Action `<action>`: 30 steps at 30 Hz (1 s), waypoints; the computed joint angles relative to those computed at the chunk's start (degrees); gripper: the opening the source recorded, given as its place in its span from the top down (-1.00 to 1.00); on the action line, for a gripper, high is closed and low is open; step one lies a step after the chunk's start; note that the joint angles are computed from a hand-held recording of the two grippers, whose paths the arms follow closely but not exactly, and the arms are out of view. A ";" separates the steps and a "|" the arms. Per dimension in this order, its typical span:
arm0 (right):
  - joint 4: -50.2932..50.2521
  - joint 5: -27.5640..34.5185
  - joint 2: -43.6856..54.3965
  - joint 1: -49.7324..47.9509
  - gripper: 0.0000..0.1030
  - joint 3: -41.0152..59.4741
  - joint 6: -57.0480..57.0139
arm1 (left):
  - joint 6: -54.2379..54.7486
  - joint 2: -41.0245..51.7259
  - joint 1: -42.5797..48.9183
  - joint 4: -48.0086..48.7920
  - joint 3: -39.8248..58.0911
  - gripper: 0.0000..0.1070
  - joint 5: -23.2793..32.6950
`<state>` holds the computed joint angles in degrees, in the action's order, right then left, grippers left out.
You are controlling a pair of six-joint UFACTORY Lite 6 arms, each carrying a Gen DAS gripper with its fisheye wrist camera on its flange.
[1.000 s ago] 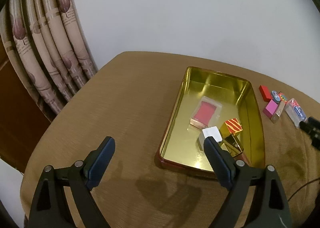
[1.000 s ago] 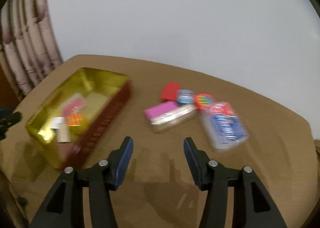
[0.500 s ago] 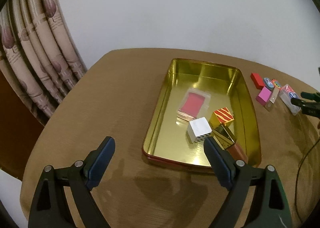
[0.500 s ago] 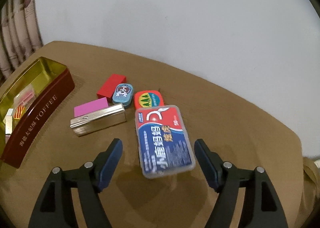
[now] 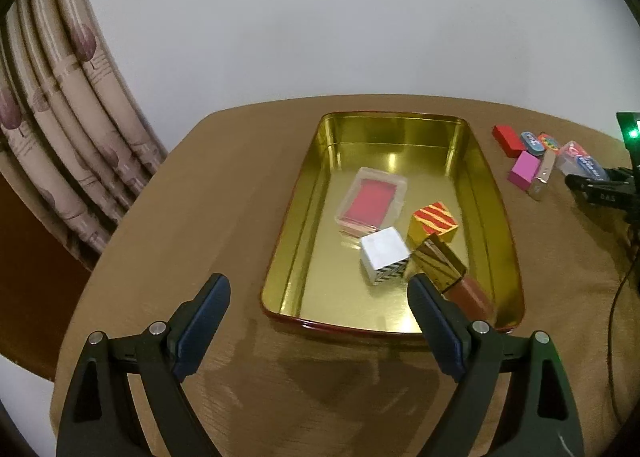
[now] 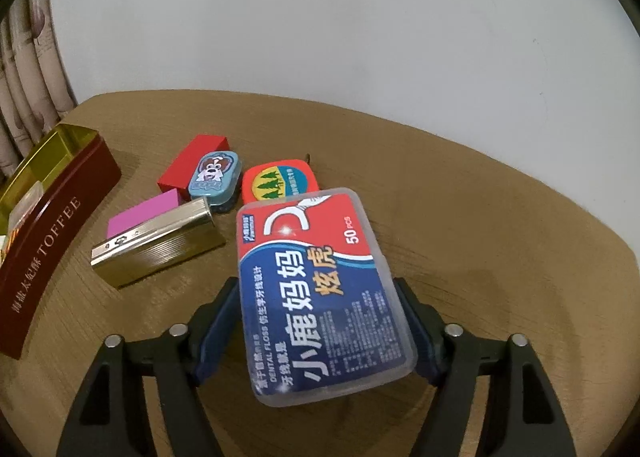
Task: Organize rigid objects
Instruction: 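Lift the floss box with right tool while left reaches for the silver lipstick tube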
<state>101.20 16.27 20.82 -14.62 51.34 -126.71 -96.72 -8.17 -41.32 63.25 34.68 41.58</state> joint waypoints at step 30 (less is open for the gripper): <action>1.51 1.30 -11.47 -7.50 -0.21 -12.26 -3.87 | 20.20 33.80 -10.84 -12.96 43.84 -0.65 -3.64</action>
